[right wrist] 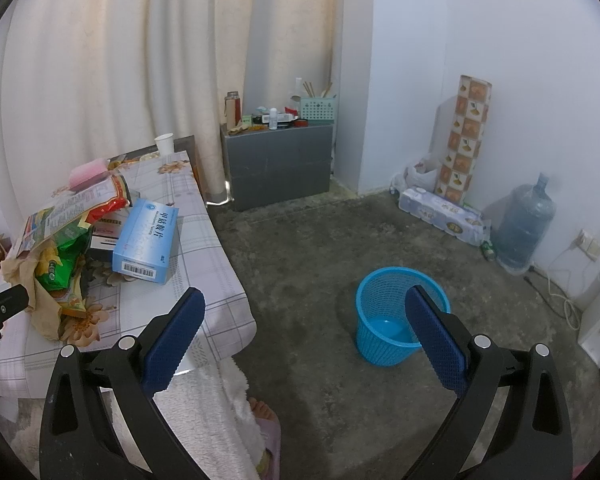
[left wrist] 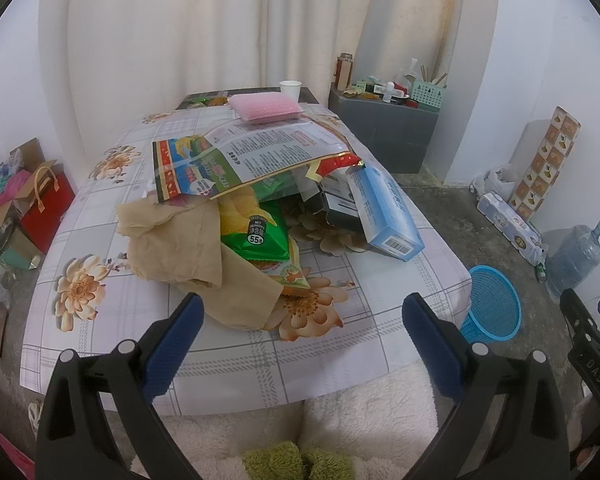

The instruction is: Collect trash

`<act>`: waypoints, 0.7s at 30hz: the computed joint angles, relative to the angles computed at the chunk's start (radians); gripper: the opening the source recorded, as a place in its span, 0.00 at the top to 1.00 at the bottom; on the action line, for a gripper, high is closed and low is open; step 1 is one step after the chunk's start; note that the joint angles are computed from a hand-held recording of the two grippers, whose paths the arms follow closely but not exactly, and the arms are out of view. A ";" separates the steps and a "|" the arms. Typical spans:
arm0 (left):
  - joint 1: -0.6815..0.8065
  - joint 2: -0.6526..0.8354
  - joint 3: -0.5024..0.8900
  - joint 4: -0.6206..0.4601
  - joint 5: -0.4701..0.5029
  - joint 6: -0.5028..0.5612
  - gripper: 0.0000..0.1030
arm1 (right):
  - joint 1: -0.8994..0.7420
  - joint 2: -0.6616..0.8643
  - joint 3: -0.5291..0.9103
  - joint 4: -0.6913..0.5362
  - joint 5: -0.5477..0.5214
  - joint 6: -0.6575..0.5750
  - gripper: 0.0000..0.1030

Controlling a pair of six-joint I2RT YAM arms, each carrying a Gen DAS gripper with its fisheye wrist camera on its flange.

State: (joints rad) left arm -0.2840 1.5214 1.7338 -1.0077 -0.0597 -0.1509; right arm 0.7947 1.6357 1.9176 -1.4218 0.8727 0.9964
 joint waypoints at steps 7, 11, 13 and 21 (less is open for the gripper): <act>0.000 0.002 0.003 -0.002 0.000 -0.001 0.06 | 0.003 0.001 0.006 -0.007 0.001 0.005 0.07; 0.000 0.002 0.003 -0.004 0.000 0.000 0.06 | 0.004 0.000 0.005 -0.008 0.001 0.005 0.07; 0.000 -0.002 -0.005 -0.001 0.001 0.000 0.06 | 0.002 0.003 0.010 -0.008 0.001 0.003 0.07; -0.001 -0.002 -0.006 -0.001 0.000 -0.001 0.06 | -0.005 0.018 0.029 -0.004 -0.002 -0.006 0.07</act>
State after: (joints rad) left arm -0.2848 1.5192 1.7274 -1.0086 -0.0598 -0.1518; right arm 0.7897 1.6538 1.9462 -1.4263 0.8704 0.9901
